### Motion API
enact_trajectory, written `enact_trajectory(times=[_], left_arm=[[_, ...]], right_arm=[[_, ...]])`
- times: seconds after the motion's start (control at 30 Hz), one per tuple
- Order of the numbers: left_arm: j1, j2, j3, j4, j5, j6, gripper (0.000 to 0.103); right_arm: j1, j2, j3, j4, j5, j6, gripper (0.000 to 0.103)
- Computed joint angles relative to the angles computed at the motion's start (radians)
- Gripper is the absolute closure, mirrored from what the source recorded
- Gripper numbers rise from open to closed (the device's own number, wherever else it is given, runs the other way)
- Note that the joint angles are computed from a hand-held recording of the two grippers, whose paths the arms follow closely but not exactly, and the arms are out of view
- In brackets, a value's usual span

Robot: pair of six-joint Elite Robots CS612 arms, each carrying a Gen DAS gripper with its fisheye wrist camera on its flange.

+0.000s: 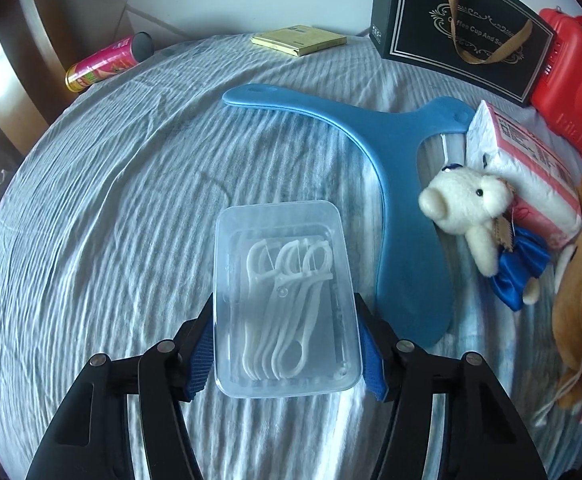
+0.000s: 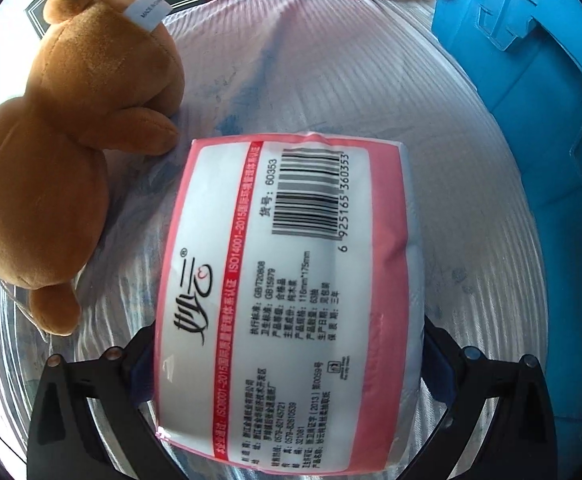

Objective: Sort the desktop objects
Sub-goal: 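Lift the floss box with the left tool while the right tool lifts the tissue pack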

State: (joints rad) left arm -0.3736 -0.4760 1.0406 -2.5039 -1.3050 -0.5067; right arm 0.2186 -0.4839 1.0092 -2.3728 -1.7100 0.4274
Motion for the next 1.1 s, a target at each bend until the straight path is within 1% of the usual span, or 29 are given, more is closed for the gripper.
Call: enact_trajectory(times=[0.17,0.33,0.5,0.57,0.63,0.7,0.8,0.93,1.03,1.1], left_arm=[[-0.015,-0.077,0.141,-0.059,0.006,-0.011,0.043],[-0.041,-0.148,0.271,-0.096,0.005,-0.009,0.043],[-0.071,-0.197,0.362,-0.127,0.008,0.001,0.043],[-0.080,-0.214,0.392,-0.143,0.009,0.000,0.043],[-0.090,-0.232,0.421,-0.163,0.017,0.000,0.043],[-0.098,-0.248,0.448,-0.178,0.028,-0.003,0.043],[-0.111,-0.266,0.480,-0.195,0.043,-0.014,0.043],[-0.130,-0.285,0.513,-0.211,0.070,-0.037,0.043],[-0.146,-0.293,0.525,-0.218,0.090,-0.062,0.043],[-0.158,-0.298,0.530,-0.218,0.104,-0.081,0.043]], right_arm=[[0.004,-0.004,0.006,-0.013,-0.006,-0.008,0.000],[0.010,-0.012,0.028,-0.063,-0.020,-0.018,0.000],[0.015,-0.018,0.044,-0.100,-0.026,-0.036,0.000],[0.015,-0.029,0.069,-0.117,-0.028,-0.041,0.000],[0.017,-0.034,0.070,-0.097,-0.028,-0.032,0.000],[0.019,-0.047,0.085,-0.081,-0.008,-0.035,0.000],[0.025,-0.086,0.155,-0.122,0.032,-0.060,0.000],[0.038,-0.147,0.262,-0.184,0.055,-0.131,0.000],[0.041,-0.180,0.323,-0.246,0.084,-0.189,0.000],[0.031,-0.203,0.372,-0.309,0.112,-0.172,0.000]])
